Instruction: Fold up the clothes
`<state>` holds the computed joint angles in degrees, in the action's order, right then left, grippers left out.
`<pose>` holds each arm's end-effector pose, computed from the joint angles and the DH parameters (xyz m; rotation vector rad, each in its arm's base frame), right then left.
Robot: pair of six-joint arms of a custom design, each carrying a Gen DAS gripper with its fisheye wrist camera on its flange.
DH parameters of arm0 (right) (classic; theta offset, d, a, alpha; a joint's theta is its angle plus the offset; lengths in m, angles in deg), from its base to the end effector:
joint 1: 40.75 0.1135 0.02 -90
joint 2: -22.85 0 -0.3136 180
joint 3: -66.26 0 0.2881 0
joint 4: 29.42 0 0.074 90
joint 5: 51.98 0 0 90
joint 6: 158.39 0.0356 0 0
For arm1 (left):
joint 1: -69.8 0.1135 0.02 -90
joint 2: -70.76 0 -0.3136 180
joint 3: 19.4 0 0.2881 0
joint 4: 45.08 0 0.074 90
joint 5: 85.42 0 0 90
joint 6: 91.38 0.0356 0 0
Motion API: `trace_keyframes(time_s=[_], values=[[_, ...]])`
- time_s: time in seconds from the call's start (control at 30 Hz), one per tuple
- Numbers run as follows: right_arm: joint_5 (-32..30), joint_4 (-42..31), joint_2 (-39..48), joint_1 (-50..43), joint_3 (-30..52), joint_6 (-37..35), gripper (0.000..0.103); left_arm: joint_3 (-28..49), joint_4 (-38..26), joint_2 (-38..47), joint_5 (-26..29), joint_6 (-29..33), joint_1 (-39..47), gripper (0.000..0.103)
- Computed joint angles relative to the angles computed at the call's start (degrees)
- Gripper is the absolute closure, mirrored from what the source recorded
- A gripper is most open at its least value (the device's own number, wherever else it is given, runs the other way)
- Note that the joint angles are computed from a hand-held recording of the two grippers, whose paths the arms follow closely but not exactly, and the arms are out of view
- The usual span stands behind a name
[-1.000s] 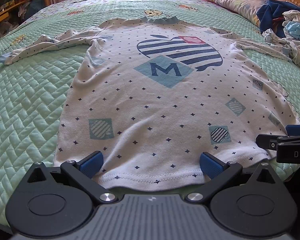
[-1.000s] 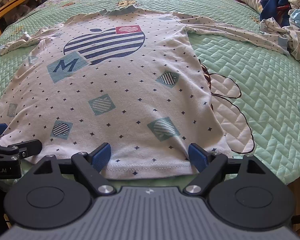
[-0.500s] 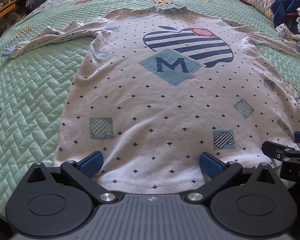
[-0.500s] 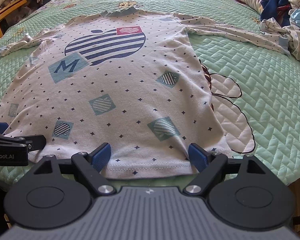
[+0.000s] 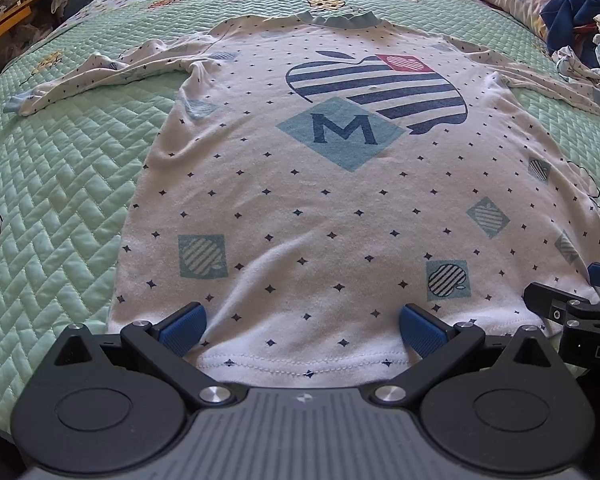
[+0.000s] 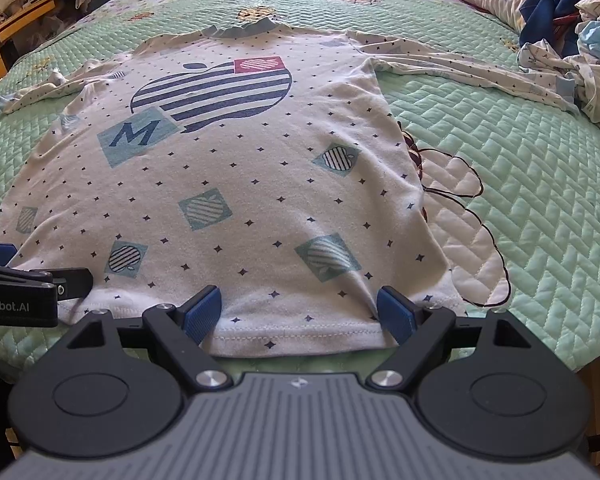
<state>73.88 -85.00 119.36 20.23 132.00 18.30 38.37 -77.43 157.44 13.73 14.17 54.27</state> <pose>0.1685 0.2607 0.1750 0.5858 2.4504 -0.1498 0.2938 -0.0875 0.1916 0.7573 2.5219 -0.2105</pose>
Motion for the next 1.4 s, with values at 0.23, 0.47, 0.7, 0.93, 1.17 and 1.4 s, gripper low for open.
trace_keyframes(time_s=[0.23, 0.47, 0.7, 0.93, 1.17, 1.4], values=[[0.6, -0.03, 0.22, 0.57, 0.09, 0.58, 0.017, -0.16, 0.18, -0.13, -0.2, -0.07, -0.15, 0.0], [1.09, 0.0, 0.35, 0.95, -0.01, 0.93, 0.017, -0.33, 0.36, -0.23, -0.11, 0.13, 0.01, 0.0], [1.31, -1.46, 0.39, 1.31, 0.86, 1.72, 0.017, -0.35, 0.41, -0.18, 0.07, 0.24, 0.11, 0.001], [6.64, -3.64, -1.61, 1.86, 2.5, 0.86, 0.018, -0.31, 0.35, -0.24, -0.33, -0.11, -0.31, 0.001], [6.36, 2.47, -2.64, -4.58, 3.16, -11.13, 0.018, 1.95, -1.72, -0.74, 2.42, -0.36, 0.58, 0.001], [-0.73, 16.64, -0.07, -19.34, 4.55, -27.95, 0.018, 12.99, 0.98, 5.85, 4.16, -2.59, -0.62, 0.001]])
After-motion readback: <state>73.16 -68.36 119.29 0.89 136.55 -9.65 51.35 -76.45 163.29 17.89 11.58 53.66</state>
